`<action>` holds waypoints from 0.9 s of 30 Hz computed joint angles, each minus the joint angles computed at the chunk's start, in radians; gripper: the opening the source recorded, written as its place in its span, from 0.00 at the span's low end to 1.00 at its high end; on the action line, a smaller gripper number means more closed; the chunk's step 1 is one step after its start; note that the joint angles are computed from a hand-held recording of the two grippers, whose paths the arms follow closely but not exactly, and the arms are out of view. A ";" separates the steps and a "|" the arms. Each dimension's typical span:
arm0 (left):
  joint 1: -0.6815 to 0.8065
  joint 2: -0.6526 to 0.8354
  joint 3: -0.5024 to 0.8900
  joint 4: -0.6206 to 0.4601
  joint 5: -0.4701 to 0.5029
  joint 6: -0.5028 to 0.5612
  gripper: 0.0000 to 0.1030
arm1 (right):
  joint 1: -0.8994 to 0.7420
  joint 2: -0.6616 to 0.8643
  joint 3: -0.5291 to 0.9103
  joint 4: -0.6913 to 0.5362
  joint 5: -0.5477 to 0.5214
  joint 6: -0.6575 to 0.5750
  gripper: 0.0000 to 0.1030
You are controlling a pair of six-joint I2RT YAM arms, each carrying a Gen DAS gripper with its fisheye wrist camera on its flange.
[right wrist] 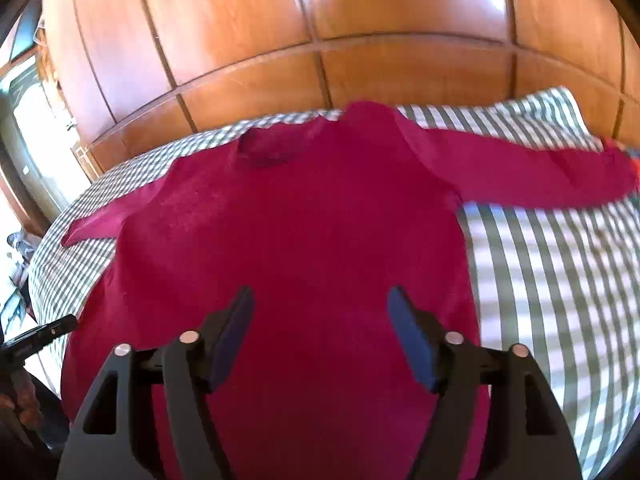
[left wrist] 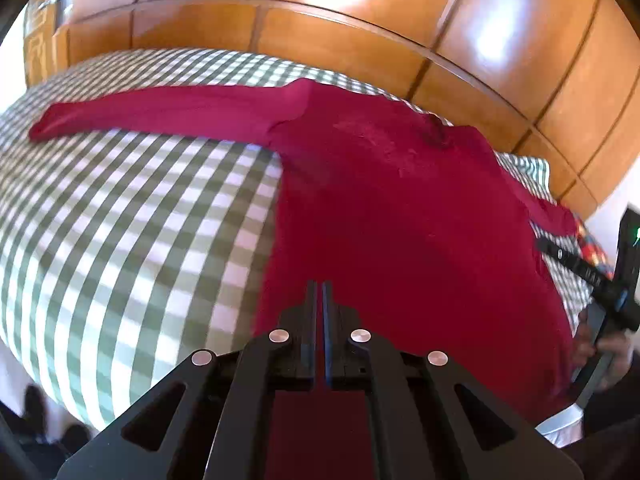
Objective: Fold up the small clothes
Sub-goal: 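Hold the hem with the left gripper while the right gripper hovers over the sweater body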
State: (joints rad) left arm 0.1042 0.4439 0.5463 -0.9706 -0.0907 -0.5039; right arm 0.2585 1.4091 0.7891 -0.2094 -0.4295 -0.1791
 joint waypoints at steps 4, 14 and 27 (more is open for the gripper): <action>-0.138 0.045 0.017 0.005 -0.100 -0.067 0.00 | 0.036 0.043 0.043 -0.008 0.041 -0.012 0.68; -0.036 -0.007 -0.020 -0.056 -0.050 -0.038 0.00 | -0.056 0.290 0.195 0.002 0.119 0.041 0.63; -0.294 0.049 0.046 -0.074 -0.242 -0.164 0.00 | -0.058 0.262 0.133 0.074 0.116 0.012 0.66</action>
